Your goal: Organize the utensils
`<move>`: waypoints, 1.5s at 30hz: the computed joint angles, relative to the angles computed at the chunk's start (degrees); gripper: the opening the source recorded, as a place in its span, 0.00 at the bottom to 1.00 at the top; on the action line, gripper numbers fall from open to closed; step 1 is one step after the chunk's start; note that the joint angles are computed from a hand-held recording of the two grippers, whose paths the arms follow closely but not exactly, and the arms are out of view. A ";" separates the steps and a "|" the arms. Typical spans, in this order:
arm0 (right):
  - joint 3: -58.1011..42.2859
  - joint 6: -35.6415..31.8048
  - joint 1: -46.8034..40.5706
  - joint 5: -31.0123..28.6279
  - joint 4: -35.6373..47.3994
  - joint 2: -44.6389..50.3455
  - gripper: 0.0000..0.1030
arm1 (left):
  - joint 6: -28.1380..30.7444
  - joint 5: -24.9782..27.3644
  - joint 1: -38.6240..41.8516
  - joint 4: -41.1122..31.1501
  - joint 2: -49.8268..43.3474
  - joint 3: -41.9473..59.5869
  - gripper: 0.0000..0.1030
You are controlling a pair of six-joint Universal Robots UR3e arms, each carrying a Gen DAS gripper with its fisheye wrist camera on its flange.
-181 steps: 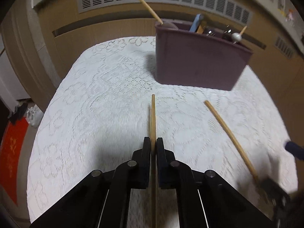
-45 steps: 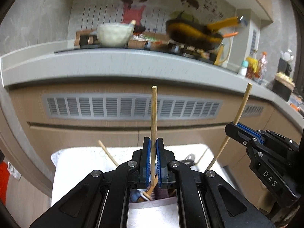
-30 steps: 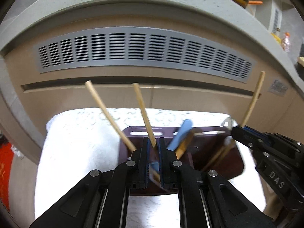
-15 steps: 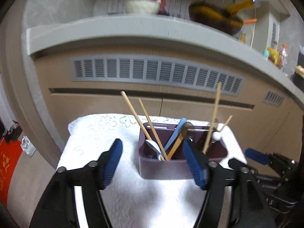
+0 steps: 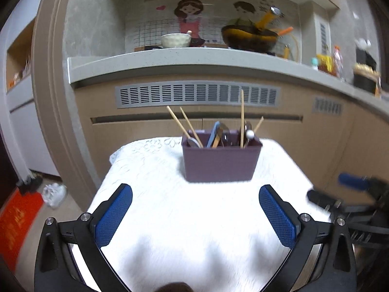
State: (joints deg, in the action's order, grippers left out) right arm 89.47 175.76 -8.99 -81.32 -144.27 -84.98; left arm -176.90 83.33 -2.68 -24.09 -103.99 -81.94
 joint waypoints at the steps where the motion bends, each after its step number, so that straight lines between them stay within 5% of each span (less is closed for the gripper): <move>1: 2.11 0.44 0.18 -1.16 -1.38 -1.65 0.85 | 0.66 -0.08 -0.05 0.75 1.51 -2.47 1.00; 12: 13.70 1.70 2.00 -7.74 -9.34 -11.02 0.94 | -0.50 2.39 -0.61 2.78 9.32 -12.57 1.00; 45: 14.84 1.96 1.86 -6.27 -8.38 -12.29 0.95 | -0.80 0.75 0.46 -2.93 10.27 -11.36 1.00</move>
